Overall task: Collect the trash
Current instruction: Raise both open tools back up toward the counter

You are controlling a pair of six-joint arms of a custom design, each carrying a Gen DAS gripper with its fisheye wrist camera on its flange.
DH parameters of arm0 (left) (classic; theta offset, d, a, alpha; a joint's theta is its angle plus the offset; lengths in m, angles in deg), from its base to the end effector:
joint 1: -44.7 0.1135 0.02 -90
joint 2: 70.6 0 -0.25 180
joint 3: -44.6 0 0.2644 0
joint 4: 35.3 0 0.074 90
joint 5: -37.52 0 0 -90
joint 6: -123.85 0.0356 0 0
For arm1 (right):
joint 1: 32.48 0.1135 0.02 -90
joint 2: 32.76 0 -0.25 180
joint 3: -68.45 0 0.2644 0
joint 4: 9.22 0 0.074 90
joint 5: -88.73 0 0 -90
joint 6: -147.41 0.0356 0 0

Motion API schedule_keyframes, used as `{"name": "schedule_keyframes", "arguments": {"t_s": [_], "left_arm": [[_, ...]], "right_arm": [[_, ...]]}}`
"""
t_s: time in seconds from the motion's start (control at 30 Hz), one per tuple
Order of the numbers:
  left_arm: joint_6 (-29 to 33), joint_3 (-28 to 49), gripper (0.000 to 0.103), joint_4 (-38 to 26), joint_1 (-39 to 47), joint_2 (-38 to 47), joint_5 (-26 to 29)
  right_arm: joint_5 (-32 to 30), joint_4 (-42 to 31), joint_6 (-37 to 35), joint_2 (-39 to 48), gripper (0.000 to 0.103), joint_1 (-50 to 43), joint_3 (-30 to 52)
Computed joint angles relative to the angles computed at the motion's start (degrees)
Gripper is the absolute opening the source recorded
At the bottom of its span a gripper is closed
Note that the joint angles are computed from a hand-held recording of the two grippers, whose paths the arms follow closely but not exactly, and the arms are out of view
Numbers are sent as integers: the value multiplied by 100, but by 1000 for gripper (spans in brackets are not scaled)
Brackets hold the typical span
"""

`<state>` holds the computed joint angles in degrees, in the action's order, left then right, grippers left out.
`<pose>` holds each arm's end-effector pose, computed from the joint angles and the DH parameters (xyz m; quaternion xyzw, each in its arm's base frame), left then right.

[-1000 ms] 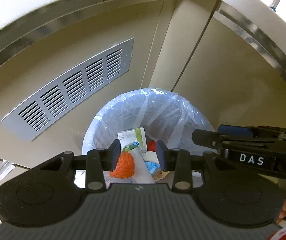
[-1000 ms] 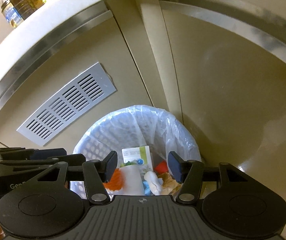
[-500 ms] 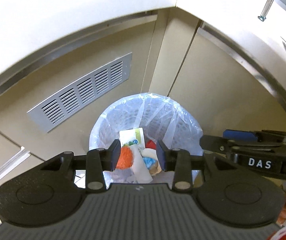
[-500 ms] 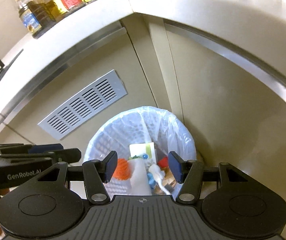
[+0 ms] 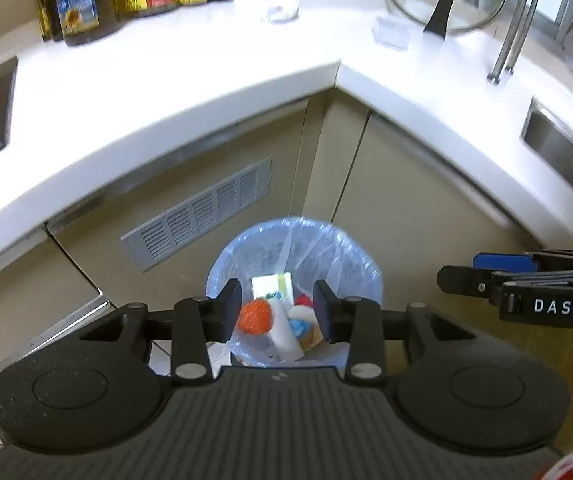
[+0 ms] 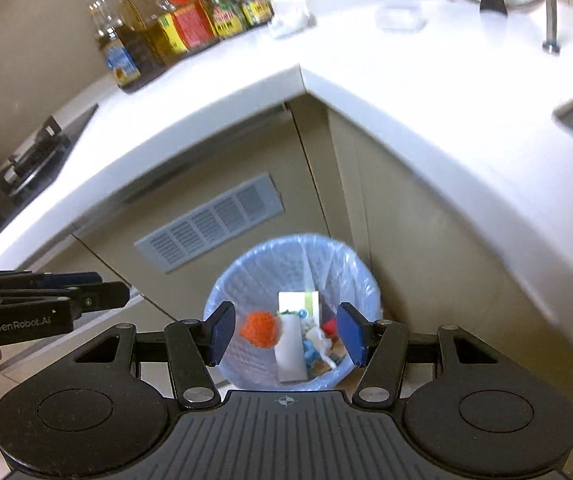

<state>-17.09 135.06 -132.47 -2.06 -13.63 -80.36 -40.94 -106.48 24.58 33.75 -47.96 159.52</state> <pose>0.1156 -0.0986 0.3745 -0.0893 0.9424 -0.0120 0.3220 0.1901 -0.0291 0.3559 -0.1907 0.9116 0.2482 0.2664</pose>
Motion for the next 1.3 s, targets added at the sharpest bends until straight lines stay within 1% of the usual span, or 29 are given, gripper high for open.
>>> {"name": "schedule_keyframes", "arguments": {"t_s": [0.1, 0.17, 0.23, 0.33, 0.47, 0.53, 0.63, 0.73, 0.9, 0.97, 1.0, 1.03, 1.07, 1.1, 1.13, 1.3], "left_arm": [[-55, 453, 36, -244, -146, 227, -253], [120, 715, 37, -258, -54, 331, -320], [463, 910, 37, -116, 205, 409, -271], [1198, 1094, 38, 322, 740, 586, -117], [2334, 1372, 38, 974, 1665, 909, 414], [2866, 1564, 38, 1289, 2141, 1160, 787], [3510, 1957, 38, 1642, 2764, 1670, 1337], [4050, 2405, 38, 1941, 3232, 2243, 1762], [4575, 3490, 39, 2147, 3928, 3450, 2494], [4724, 4004, 40, 2151, 4119, 3968, 2676], [4802, 4330, 42, 2114, 4197, 4266, 2740], [4868, 4620, 44, 2094, 4268, 4530, 2812], [4930, 4891, 48, 2097, 4338, 4780, 2887], [5001, 5153, 51, 2114, 4411, 5022, 2958], [5074, 5417, 52, 2109, 4462, 5253, 3001], [5381, 6984, 56, 1857, 4597, 6482, 3221]], "right_arm": [[-131, -175, -83, 197, 57, -216, 399], [-160, -200, -41, 349, 57, -312, 666], [-172, -147, 59, 528, 57, -361, 927], [-134, 85, 341, 791, 57, -346, 1265], [24, 594, 921, 1173, 57, -204, 1681], [135, 878, 1211, 1390, 57, -126, 1873], [409, 1336, 1743, 1771, 57, 71, 2201], [767, 1783, 2294, 2164, 57, 372, 2508], [1358, 2337, 2989, 2882, 57, 888, 3079], [1595, 2514, 3206, 3178, 57, 1089, 3328], [1703, 2604, 3315, 3339, 61, 1190, 3471], [1764, 2700, 3391, 3463, 66, 1260, 3573], [1873, 2765, 3470, 3610, 70, 1349, 3718], [1974, 2818, 3529, 3769, 75, 1434, 3876], [2035, 2867, 3575, 3923, 77, 1504, 4033], [2379, 2947, 3772, 4678, 78, 1798, 4862]]}}
